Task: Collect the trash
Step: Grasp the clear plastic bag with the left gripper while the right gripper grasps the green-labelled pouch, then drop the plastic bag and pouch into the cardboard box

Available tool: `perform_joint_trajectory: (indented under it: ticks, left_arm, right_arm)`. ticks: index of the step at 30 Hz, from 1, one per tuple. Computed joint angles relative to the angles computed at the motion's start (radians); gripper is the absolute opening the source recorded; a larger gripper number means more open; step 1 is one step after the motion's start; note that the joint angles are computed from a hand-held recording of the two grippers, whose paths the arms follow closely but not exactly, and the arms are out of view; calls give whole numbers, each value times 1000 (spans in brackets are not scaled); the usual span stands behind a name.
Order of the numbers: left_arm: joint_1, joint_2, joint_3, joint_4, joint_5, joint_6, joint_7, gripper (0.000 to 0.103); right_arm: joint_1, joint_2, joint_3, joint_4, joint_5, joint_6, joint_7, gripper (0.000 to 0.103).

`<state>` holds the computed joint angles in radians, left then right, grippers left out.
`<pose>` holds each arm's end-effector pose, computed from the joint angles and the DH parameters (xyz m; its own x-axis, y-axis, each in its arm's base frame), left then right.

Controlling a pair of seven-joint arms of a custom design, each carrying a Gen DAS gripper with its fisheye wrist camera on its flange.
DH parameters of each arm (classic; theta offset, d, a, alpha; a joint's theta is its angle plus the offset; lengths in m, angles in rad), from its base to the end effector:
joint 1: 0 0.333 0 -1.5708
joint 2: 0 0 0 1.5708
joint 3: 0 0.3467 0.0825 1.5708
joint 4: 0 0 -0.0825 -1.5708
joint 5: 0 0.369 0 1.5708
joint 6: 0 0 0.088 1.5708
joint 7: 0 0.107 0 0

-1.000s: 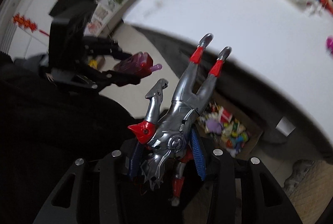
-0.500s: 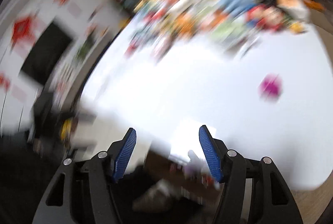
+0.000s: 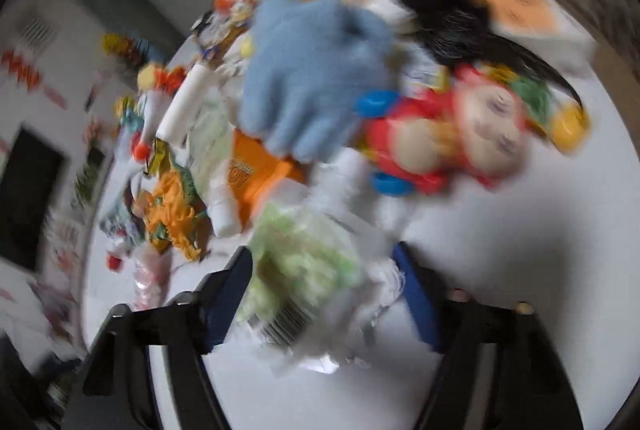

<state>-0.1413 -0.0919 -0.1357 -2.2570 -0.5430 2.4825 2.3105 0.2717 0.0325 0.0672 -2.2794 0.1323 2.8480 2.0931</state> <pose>0.4994 -0.1413 0.4725 -0.6174 -0.7706 0.1584 -0.7412 0.5023 -0.4454 0.5227 0.1765 0.4412 -0.2102 -0.9174 -0.3379 -0.8572 0.3391 -0.3875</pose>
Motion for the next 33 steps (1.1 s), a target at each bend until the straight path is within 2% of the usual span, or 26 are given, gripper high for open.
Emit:
perform_joint_trajectory:
  ticks: [1, 2, 3, 5, 7, 8, 10, 11, 13, 14, 15, 16, 17, 19, 20, 21, 22, 24, 26, 28, 29, 31, 32, 33]
  left_arm:
    - [-6, 15, -9, 7, 2, 28, -11, 87]
    - [-10, 25, -14, 13, 3, 47, -14, 87]
    - [-19, 50, -27, 29, 8, 84, -22, 87]
    - [-34, 92, -47, 57, 22, 137, -45, 87]
    - [-54, 156, -73, 108, 48, 191, -93, 87]
    - [-61, 178, -81, 123, 80, 216, -134, 87]
    - [-85, 247, -90, 180, 166, 262, -248, 87]
    - [-119, 288, -70, 213, 280, 292, -373, 87]
    - [-160, 342, -36, 268, 421, 301, -533, 84]
    - [-195, 379, -3, 308, 506, 290, -633, 76]
    - [-198, 406, -1, 341, 535, 261, -665, 49]
    - [-188, 436, -13, 370, 537, 237, -681, 36]
    - [-180, 435, -22, 365, 549, 265, -691, 35]
    - [-150, 432, -58, 367, 554, 242, -680, 32]
    - [-116, 416, -94, 352, 516, 243, -642, 32]
    - [-63, 372, -148, 306, 436, 264, -567, 32]
    - [-40, 342, -172, 280, 386, 271, -523, 32]
    - [22, 241, -231, 210, 197, 261, -361, 32]
    - [40, 144, -238, 155, 38, 226, -224, 32]
    - [23, 65, -218, 108, -41, 206, -147, 32]
    - [10, 6, -202, 70, -80, 191, -100, 32]
    - [-18, -68, -171, 19, -102, 165, -69, 32]
    - [-34, -119, -151, -17, -114, 137, -51, 32]
    - [-47, -151, -133, -40, -111, 112, -44, 33]
  right_arm:
    - [1, -9, 8, 5, 3, -14, -1, 43]
    - [5, -19, 21, -2, 76, 12, -58, 31]
    - [11, -30, 23, -8, 165, 20, -140, 26]
    - [25, -70, 24, -32, 202, 29, -166, 20]
    - [32, -117, 24, -65, 179, 22, -131, 17]
    - [47, -144, 18, -85, 217, 26, -151, 11]
    - [44, -192, 24, -121, 177, 23, -103, 11]
    - [57, -210, 16, -143, 193, 34, -109, 11]
    - [70, -250, 20, -177, 204, 53, -77, 11]
    - [66, -277, 29, -197, 187, 52, -46, 11]
    - [73, -290, 26, -211, 186, 62, -37, 11]
    - [92, -305, 11, -228, 205, 77, -44, 9]
    - [90, -314, 19, -237, 195, 83, -25, 7]
    - [94, -333, 20, -254, 181, 94, -2, 7]
    - [109, -346, 12, -267, 191, 108, -2, 7]
    - [117, -365, 9, -280, 191, 114, 1, 7]
    - [131, -375, 2, -287, 196, 124, -1, 7]
    - [172, -410, -21, -302, 216, 139, -23, 7]
    - [220, -441, -45, -303, 230, 137, -58, 7]
    - [264, -464, -63, -296, 245, 130, -94, 7]
    - [311, -484, -88, -293, 264, 115, -135, 7]
    - [359, -507, -103, -286, 289, 86, -190, 7]
    - [404, -524, -123, -281, 316, 50, -241, 7]
    - [413, -532, -121, -278, 324, 24, -260, 7]
